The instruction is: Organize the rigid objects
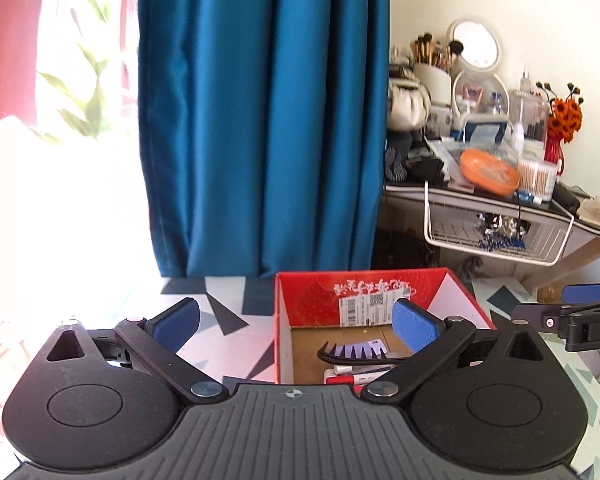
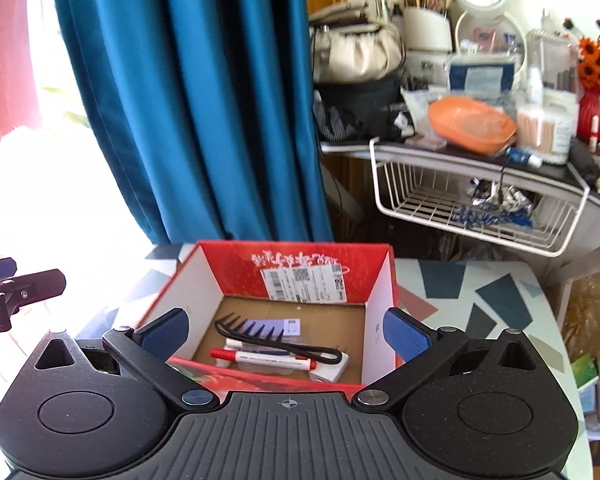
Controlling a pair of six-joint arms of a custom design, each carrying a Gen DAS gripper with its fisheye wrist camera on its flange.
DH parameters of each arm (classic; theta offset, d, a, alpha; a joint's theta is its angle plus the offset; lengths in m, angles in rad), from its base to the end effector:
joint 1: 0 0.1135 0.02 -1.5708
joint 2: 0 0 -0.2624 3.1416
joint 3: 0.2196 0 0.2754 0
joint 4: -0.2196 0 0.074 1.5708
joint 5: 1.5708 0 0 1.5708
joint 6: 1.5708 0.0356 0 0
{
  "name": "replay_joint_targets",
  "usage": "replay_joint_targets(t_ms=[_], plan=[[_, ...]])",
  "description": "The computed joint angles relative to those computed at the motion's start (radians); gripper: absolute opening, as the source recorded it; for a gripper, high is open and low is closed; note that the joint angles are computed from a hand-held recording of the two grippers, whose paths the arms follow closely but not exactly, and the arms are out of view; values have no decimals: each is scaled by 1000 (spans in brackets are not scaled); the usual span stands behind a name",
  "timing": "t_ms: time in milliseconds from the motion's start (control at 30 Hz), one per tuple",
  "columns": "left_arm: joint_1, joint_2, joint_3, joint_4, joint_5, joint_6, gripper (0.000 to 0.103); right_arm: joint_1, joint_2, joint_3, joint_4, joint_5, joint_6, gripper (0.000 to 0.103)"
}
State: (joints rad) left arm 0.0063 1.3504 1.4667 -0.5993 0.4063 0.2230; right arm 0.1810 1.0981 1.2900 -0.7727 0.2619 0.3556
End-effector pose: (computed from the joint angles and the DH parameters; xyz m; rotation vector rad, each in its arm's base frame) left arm 0.3172 -0.0121 0.4108 0.4655 1.9678 -0.2718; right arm 0.2412 0.0348 0.3978 0.3357 2.1029 0.0342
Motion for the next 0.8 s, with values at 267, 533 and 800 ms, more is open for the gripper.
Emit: replay_joint_targets(t_ms=[267, 533, 800], plan=[[62, -152, -31, -38, 16, -12, 103, 233, -105, 42, -122, 245, 111, 103], [134, -272, -57, -50, 62, 3, 103, 545, -161, 76, -263, 565, 257, 103], [171, -333, -83, -84, 102, 26, 103, 776, -113, 156, -424, 788, 418, 103]])
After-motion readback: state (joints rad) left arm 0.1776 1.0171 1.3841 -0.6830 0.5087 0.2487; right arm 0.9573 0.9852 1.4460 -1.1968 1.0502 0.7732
